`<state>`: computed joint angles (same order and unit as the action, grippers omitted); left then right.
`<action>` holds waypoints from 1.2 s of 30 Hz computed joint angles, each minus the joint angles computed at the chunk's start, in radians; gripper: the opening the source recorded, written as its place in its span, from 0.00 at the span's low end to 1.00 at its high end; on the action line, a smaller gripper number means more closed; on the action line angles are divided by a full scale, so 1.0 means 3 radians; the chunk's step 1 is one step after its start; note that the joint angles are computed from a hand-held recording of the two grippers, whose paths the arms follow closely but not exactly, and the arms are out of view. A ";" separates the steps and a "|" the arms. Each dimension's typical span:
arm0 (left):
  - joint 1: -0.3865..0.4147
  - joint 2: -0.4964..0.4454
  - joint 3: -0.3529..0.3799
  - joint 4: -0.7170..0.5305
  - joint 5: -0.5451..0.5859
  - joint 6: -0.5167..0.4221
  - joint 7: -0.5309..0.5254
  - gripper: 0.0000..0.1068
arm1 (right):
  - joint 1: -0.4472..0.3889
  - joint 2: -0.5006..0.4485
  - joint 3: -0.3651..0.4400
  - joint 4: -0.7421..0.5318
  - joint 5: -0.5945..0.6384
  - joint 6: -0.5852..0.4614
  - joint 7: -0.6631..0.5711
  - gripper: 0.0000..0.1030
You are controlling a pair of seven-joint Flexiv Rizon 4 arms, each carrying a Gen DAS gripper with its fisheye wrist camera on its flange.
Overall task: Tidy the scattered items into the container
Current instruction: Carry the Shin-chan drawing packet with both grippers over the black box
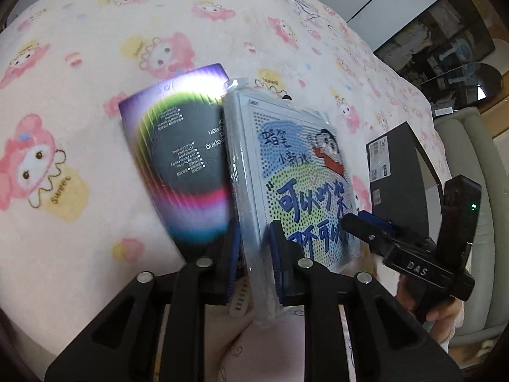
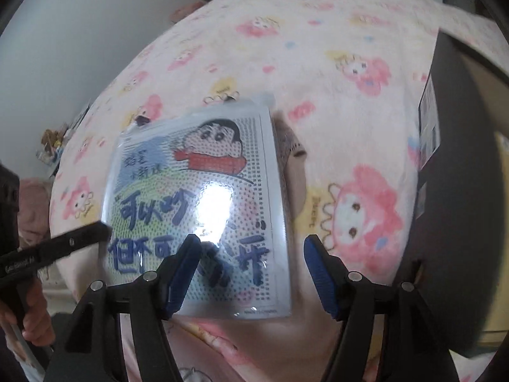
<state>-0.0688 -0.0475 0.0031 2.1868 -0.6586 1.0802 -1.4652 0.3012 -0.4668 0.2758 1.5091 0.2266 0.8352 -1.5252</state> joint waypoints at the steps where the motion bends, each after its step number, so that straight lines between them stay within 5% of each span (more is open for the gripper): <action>1: 0.0000 -0.0013 0.0000 -0.0003 0.0029 0.0026 -0.0019 0.25 | -0.0004 -0.0044 0.0004 -0.0044 0.0022 -0.0030 0.0009 0.67; 5: 0.0000 -0.0109 -0.0032 -0.0015 0.0009 0.0140 -0.0046 0.30 | -0.0195 -0.0251 0.0189 -0.0343 0.0399 -0.0287 -0.0220 0.74; 7: -0.0006 -0.0121 -0.0034 -0.0026 0.0086 0.0150 -0.0100 0.30 | -0.0243 -0.0281 0.0229 -0.0429 0.0562 -0.0450 -0.0282 0.67; 10: -0.0023 -0.0068 0.0012 -0.0082 0.0561 0.0167 -0.0462 0.31 | -0.0156 -0.0084 0.0171 -0.0221 0.0541 -0.0258 -0.0339 0.54; 22: -0.0252 0.0323 -0.0086 -0.0214 0.0588 0.0258 -0.0360 0.31 | -0.0283 0.0742 0.0045 0.0209 0.0821 -0.0074 -0.0680 0.52; 29: -0.0458 -0.0309 -0.0379 -0.0993 0.0553 0.0250 -0.0249 0.31 | -0.0540 0.1098 -0.0288 0.0398 0.0933 -0.0120 -0.0892 0.53; 36: -0.0671 -0.1262 -0.0480 -0.2189 0.0967 -0.0208 -0.0615 0.32 | -0.0834 0.0926 -0.0564 0.0288 0.0760 -0.0275 -0.1010 0.53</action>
<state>-0.2702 -0.4260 -0.1409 1.5301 -0.3686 1.0179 -1.6498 0.0509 -0.1891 0.1067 1.5955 0.4546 0.7527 -1.8282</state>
